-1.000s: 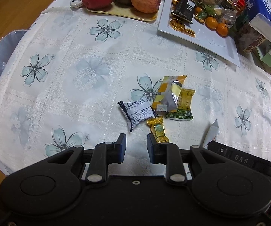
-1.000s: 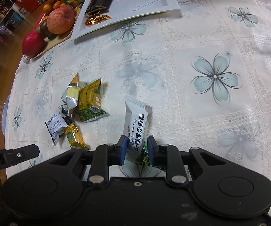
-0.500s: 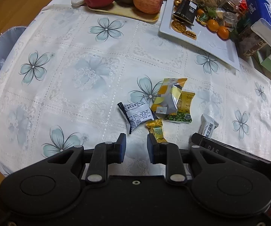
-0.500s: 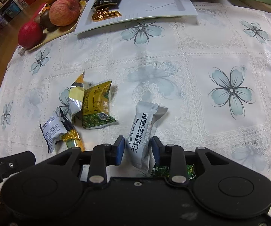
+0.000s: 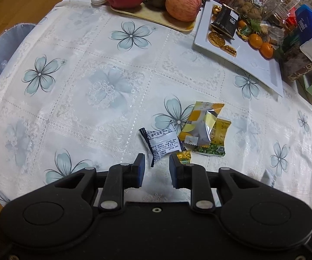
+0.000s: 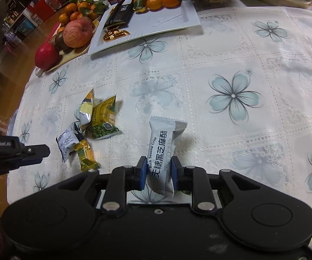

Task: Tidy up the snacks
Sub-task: 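Grasp the white black-sesame crisp pack with the right tool, then grasp the white-and-blue printed pack with the left tool while the right tool holds its pack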

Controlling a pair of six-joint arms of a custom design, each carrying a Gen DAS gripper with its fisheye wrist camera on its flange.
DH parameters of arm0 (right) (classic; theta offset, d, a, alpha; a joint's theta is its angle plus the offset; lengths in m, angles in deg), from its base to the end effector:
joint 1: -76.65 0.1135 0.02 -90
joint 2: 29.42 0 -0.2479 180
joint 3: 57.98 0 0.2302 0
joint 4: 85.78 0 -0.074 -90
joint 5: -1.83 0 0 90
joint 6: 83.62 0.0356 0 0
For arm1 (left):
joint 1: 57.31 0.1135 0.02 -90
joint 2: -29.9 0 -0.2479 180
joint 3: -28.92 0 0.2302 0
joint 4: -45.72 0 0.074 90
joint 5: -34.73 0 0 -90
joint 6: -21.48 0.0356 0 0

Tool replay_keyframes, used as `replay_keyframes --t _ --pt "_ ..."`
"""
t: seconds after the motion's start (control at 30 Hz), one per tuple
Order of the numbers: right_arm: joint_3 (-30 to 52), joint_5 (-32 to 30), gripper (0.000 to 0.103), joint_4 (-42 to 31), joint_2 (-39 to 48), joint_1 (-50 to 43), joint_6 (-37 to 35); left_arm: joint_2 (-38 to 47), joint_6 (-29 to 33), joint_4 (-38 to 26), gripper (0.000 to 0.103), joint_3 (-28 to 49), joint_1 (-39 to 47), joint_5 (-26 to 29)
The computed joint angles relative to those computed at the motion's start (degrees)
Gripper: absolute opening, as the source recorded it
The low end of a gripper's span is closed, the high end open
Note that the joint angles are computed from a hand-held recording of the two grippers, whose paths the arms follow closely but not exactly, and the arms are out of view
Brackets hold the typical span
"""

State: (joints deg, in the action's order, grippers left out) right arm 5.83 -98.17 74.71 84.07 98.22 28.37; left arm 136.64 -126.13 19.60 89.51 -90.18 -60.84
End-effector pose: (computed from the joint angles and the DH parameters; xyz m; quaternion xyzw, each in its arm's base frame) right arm 0.2828 0.1184 0.0634 -0.0121 0.9799 0.1464 0.1353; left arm 0.2406 -0.1513 0.0807 -0.2187 0.9624 -0.0755 0.1425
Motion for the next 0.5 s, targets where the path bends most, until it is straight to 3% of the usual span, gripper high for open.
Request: replay_keyframes --t 0.27,0.5 --pt "-10.3 -3.66 0.025 -2.51 -13.32 -3.19 -3.79 6.39 2.28 -0.17 0.034 5.57 0.03 -2.81" --pt "-12.26 -4.55 0.025 -0.62 -14.31 -2.74 -3.87 10.83 0.85 -0.63 0.035 9.01 0.73 -1.81"
